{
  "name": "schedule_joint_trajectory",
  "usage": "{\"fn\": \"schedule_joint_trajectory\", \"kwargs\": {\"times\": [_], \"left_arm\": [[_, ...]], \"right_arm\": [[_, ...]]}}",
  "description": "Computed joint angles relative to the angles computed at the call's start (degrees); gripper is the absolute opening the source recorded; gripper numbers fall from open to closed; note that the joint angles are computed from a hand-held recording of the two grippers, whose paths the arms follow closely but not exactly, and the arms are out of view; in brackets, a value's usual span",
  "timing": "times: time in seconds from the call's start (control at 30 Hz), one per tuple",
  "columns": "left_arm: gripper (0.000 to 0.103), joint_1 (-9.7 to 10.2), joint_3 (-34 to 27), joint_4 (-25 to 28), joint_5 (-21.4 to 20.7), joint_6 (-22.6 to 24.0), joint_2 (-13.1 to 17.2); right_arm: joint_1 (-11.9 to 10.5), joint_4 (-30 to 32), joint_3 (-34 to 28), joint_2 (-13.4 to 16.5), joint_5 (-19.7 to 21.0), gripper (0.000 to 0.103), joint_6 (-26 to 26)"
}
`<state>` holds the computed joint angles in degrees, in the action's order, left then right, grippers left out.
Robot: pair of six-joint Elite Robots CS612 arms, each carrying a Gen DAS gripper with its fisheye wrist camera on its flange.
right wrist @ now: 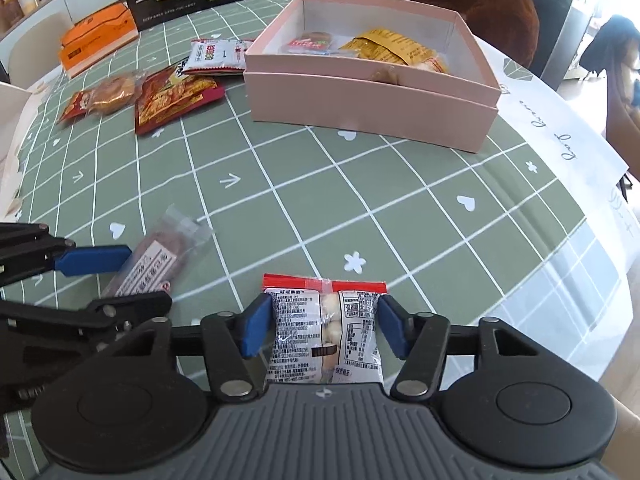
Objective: Organize snacks
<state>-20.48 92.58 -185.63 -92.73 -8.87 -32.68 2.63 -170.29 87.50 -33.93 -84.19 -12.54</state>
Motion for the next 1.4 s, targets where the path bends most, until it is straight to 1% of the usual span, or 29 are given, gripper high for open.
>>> {"fn": "schedule_joint_trajectory", "kwargs": {"times": [0.07, 0.17, 0.2, 0.3, 0.37, 0.47, 0.5, 0.53, 0.6, 0.67, 0.73, 0.8, 0.83, 0.9, 0.97, 1.0, 1.03, 1.07, 1.13, 1.2, 1.27, 1.33, 1.4], "left_arm": [[0.048, 0.06, 0.0, -0.5, -0.2, -0.2, 0.1], [0.044, -0.39, 0.2, -0.7, 1.7, -0.2, 0.0], [0.042, -0.55, 0.4, -1.5, 2.2, -0.7, 0.1], [0.040, -0.96, 1.0, -4.2, 3.6, -2.3, 0.5], [0.036, -1.01, 1.3, -5.7, 3.2, -4.1, 0.7], [0.030, -0.93, 1.8, -8.2, 2.5, -6.5, 0.9], [0.023, -0.95, 2.0, -9.4, 2.7, -7.2, 0.9], [0.013, -0.94, 2.2, -10.4, 2.9, -8.0, 0.9], [0.012, -0.78, 2.2, -11.9, 2.5, -9.4, 0.8], [0.012, -0.71, 1.6, -12.8, 2.4, -9.7, 0.8], [0.012, -0.82, 0.6, -11.4, 2.7, -9.6, 0.7], [0.012, -0.65, -0.5, -8.8, 1.3, -9.5, 0.5], [0.012, -0.68, -0.8, -7.2, 1.4, -9.8, 0.3], [0.012, -0.96, -0.7, -3.0, 3.1, -11.2, -0.5], [0.013, -1.11, -0.7, 1.4, 3.2, -12.0, -1.4], [0.016, -1.43, -0.4, 2.2, 4.1, -12.3, -1.7], [0.017, -1.86, 0.2, 1.7, 5.3, -12.1, -1.9], [0.018, -2.41, 0.5, 1.5, 6.5, -11.1, -2.0], [0.021, -3.52, 0.5, 3.2, 8.5, -7.8, -2.3], [0.022, -4.51, 0.0, 5.5, 10.4, -4.9, -2.3], [0.022, -5.24, -0.8, 7.3, 11.8, -1.9, -2.0], [0.023, -5.46, -1.6, 9.7, 12.0, -0.8, -1.6], [0.025, -5.62, -1.5, 9.0, 12.4, 0.0, -1.5]], "right_arm": [[-0.3, 0.2, 0.4, -0.4, 0.6, 0.054, 0.2], [-0.7, -0.3, 1.1, -1.0, 1.3, 0.052, 0.4], [-0.8, -0.5, 1.2, -1.1, 1.4, 0.052, 0.3], [-1.1, -1.4, 1.6, -1.6, 1.7, 0.051, 0.3], [-1.3, -1.8, 1.8, -2.0, 2.3, 0.050, 0.3], [-1.8, -2.1, 1.9, -2.5, 3.7, 0.049, 0.6], [-1.8, -2.1, 1.9, -2.6, 3.8, 0.049, 0.7], [-1.9, -2.1, 1.8, -2.7, 3.9, 0.049, 0.6], [-2.1, -2.3, 1.6, -2.8, 4.1, 0.049, 0.3], [-2.4, -2.8, 1.5, -2.9, 4.6, 0.048, 0.1], [-2.8, -3.5, 1.2, -3.0, 5.4, 0.048, 0.0], [-3.2, -4.0, 0.7, -3.0, 6.1, 0.048, -0.3], [-3.5, -4.2, 0.3, -2.8, 6.4, 0.049, -0.4], [-3.8, -4.6, -0.2, -2.4, 6.4, 0.049, -1.0], [-4.2, -3.3, -0.8, -1.9, 7.3, 0.049, -1.6], [-4.3, -2.4, -1.1, -1.6, 7.6, 0.049, -1.7], [-4.3, -1.8, -1.3, -1.3, 7.6, 0.049, -1.8], [-4.4, -1.1, -1.5, -0.9, 7.4, 0.049, -1.8], [-4.4, 0.2, -2.0, -0.1, 7.5, 0.048, -0.9], [-4.5, -0.2, -2.2, 0.3, 7.9, 0.048, 0.1], [-4.4, -0.5, -2.7, 0.6, 7.4, 0.048, 0.4], [-4.1, 0.5, -3.4, 1.0, 5.8, 0.048, 1.2], [-4.1, 1.1, -3.6, 1.1, 5.5, 0.049, 1.9]]}}
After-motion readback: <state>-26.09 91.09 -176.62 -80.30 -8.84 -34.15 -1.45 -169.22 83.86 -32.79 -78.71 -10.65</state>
